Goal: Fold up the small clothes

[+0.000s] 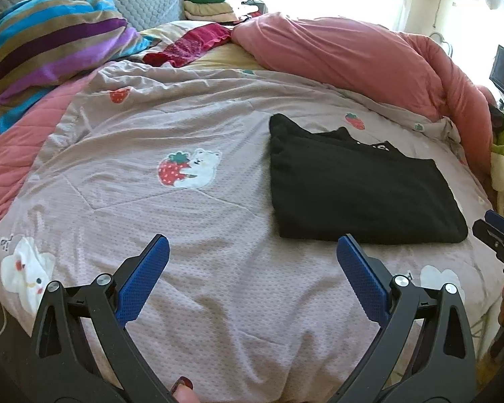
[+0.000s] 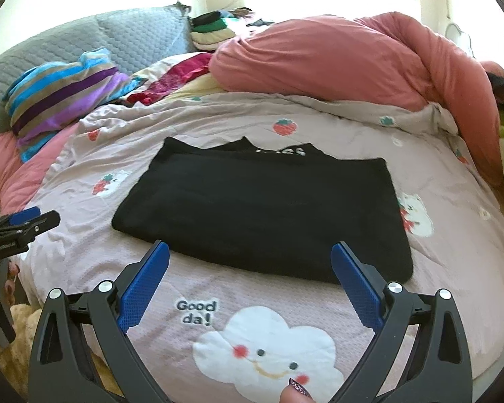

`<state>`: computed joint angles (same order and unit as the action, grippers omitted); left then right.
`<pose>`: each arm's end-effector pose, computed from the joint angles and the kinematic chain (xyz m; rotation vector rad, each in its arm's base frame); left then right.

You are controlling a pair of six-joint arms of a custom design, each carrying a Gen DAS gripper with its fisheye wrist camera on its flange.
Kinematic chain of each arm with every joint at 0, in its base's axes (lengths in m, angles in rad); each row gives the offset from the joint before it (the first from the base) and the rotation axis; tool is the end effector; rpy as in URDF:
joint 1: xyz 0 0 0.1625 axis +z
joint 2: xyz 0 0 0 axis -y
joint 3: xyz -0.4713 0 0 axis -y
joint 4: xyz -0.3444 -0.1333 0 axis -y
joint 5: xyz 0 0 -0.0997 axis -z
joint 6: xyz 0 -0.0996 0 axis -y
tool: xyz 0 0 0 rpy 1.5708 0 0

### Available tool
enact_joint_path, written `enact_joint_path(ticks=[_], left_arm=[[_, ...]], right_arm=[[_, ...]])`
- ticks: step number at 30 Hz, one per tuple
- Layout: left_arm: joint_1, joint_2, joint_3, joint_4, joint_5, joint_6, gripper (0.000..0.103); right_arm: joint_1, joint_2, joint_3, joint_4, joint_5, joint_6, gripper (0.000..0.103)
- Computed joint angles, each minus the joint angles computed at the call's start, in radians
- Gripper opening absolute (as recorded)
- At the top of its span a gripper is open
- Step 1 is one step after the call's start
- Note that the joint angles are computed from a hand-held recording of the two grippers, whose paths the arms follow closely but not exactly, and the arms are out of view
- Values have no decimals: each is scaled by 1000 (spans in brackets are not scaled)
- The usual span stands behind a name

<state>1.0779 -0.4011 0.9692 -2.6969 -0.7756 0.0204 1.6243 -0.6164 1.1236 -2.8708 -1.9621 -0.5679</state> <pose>-0.2201 -0.8418 0.1548 0.3230 2.3447 -0.8855 0.1391 -0.8149 0.2741 0.5530 -2.3839 0.8643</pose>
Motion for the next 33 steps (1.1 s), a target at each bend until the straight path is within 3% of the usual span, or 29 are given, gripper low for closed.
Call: enact_joint_path(ticks=[15,33], left_arm=[[24,12,-65,37,16,-19,94],[58,87,-262,176,45,-44,94]], right_arm=[[25,73,-92,82,13,-34,97],[45,183,-203,174,11,-118,97]])
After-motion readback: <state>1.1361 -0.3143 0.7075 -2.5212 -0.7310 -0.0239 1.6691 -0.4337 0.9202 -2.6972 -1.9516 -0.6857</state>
